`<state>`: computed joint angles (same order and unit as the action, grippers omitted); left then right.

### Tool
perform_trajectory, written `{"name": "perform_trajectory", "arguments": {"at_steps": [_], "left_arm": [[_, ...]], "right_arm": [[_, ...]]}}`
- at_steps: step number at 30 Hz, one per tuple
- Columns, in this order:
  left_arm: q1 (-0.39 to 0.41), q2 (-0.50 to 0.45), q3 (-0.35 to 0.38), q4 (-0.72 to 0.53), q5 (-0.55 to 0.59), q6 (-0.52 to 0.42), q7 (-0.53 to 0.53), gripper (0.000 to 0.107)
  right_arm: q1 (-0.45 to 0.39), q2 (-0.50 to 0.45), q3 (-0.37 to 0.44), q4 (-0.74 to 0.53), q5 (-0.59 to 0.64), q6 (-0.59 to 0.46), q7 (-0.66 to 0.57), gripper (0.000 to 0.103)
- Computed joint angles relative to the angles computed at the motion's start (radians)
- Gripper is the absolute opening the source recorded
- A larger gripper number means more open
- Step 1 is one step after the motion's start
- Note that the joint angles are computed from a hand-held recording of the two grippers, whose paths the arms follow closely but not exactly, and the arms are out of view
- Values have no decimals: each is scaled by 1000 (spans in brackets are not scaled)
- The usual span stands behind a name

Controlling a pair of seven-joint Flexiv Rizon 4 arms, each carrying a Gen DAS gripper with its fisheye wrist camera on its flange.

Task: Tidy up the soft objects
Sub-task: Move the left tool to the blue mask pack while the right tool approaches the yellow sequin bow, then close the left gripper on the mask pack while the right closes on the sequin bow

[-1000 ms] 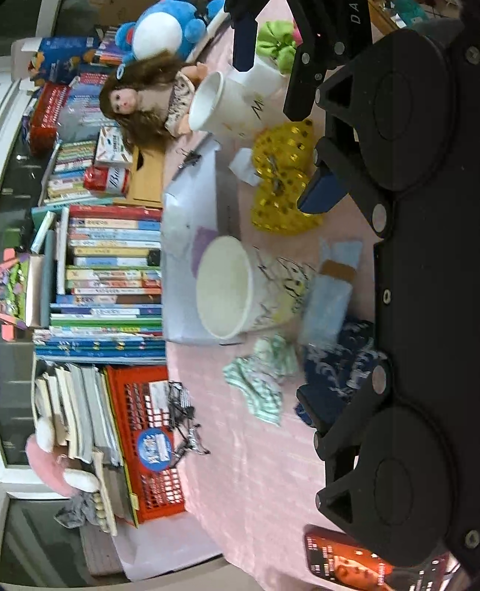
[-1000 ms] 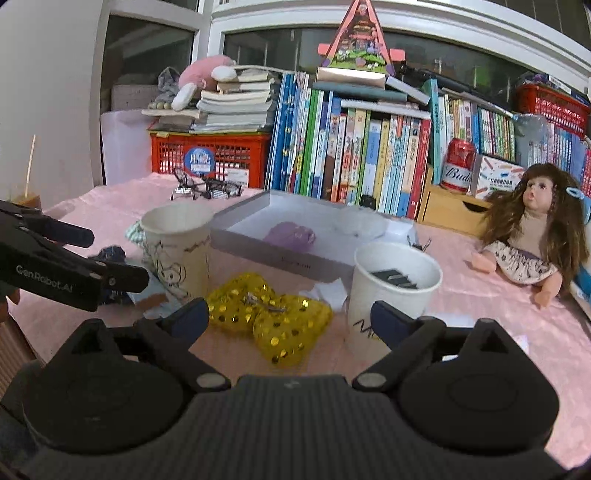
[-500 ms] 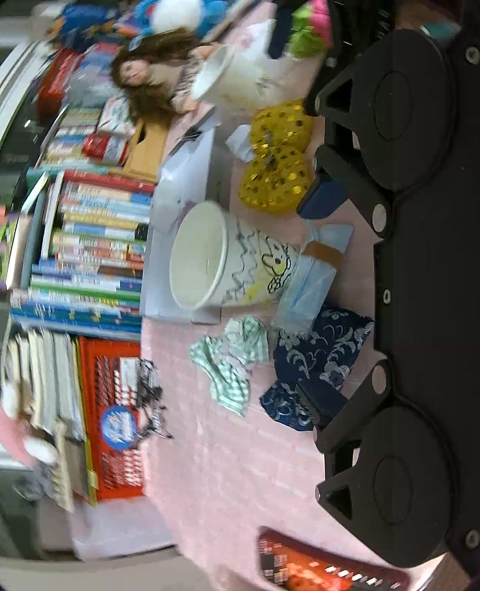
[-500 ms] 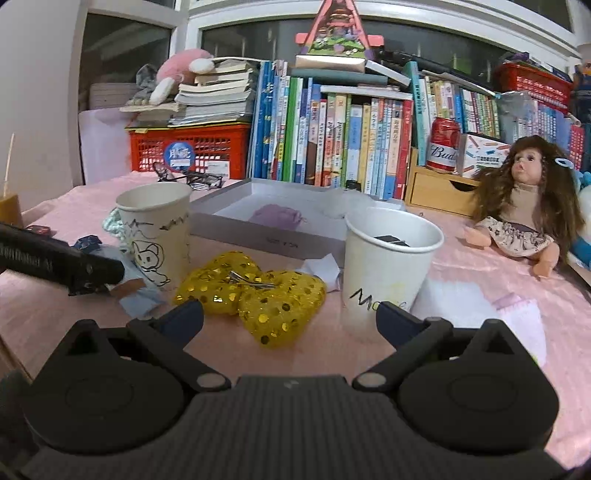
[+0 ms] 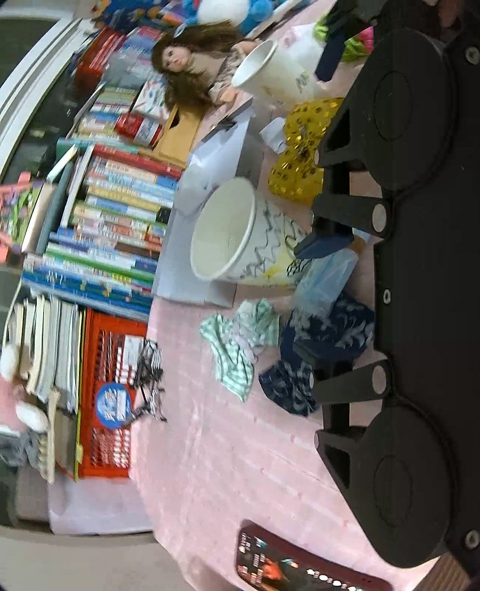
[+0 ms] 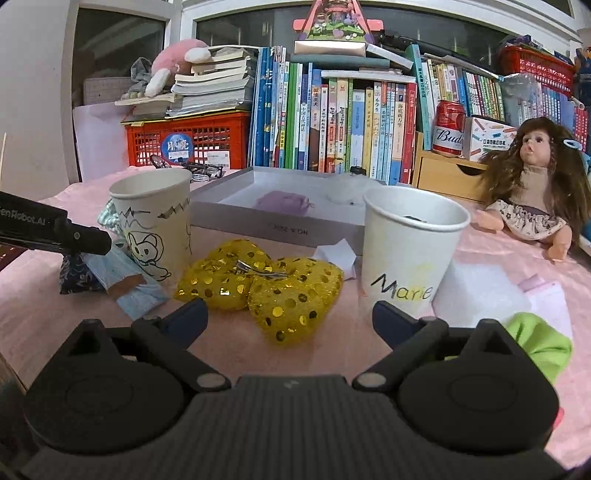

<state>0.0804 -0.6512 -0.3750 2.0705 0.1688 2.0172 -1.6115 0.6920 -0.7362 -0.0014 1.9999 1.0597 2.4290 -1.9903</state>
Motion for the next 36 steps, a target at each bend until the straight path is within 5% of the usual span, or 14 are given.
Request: {"name": "perform_trajectory", "arguments": {"at_steps": [5,13,16,19,24,32,36], "left_arm": [[42,-11,-57,-5,19,-41,11,40],[16,-33,-52,-35,-11,-50,4,40],[33,-35,-78,-30,-15,-62,2,14],[23,-24,-66,-16,-23,-53,-1,8],[63,-10,-105,7,10,-77,17,6],[126,-4,-184,55,37,-108,85,10],[59,10,-113,70,36,-59,119,19]], "right_arm": [[-7,2,2,-6,-3,-20,7,96],[3,2,-18,-14,-4,-48,14,90],[1,12,-18,-3,-20,-72,29,73],[26,15,-47,-8,17,-92,21,48],[12,25,-31,12,6,-75,72,38],[44,65,-42,41,84,-72,-18,36],[33,82,-17,50,138,-46,-75,37]]}}
